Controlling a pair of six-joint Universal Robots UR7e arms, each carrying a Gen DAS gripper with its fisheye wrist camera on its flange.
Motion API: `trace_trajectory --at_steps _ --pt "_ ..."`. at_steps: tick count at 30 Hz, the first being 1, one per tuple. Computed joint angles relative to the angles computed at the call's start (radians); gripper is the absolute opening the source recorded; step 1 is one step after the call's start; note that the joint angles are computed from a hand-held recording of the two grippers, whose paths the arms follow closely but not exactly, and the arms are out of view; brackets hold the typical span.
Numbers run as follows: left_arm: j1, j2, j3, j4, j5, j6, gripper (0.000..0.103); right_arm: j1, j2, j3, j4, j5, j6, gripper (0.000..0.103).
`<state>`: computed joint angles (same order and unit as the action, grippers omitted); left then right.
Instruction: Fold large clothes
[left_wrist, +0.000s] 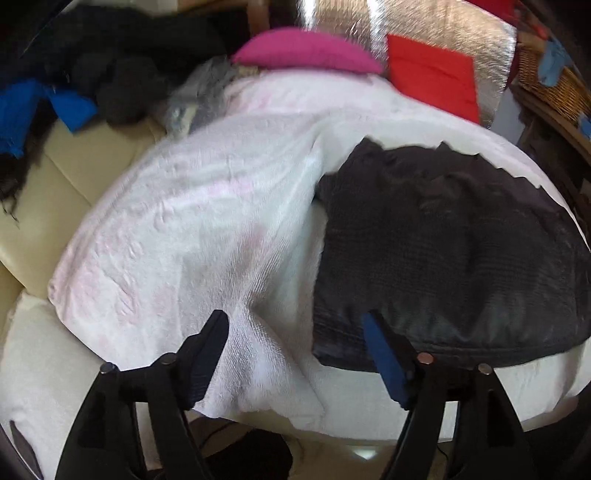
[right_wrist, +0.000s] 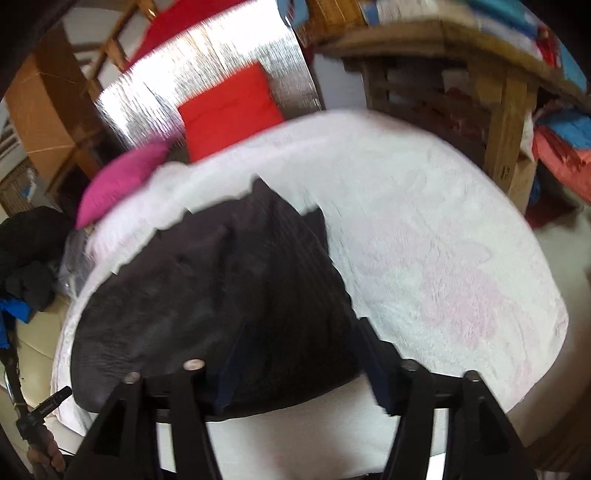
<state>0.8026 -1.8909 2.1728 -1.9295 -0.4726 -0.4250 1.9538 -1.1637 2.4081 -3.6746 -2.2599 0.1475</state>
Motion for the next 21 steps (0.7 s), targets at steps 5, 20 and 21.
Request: trace_trajectory --at_steps 5,20,21 --pt "-0.070 -0.013 0.048 -0.017 0.043 0.012 0.081 0.094 0.046 -0.001 -0.054 0.014 -0.043 0.071" --pt "-0.034 0.123 0.064 -0.050 0.053 0.024 0.081 0.115 0.292 -0.223 0.229 0.053 -0.025 0.070" --pt "-0.049 0.105 0.069 -0.035 0.057 0.008 0.081 0.119 0.286 -0.222 0.230 0.057 -0.019 0.070"
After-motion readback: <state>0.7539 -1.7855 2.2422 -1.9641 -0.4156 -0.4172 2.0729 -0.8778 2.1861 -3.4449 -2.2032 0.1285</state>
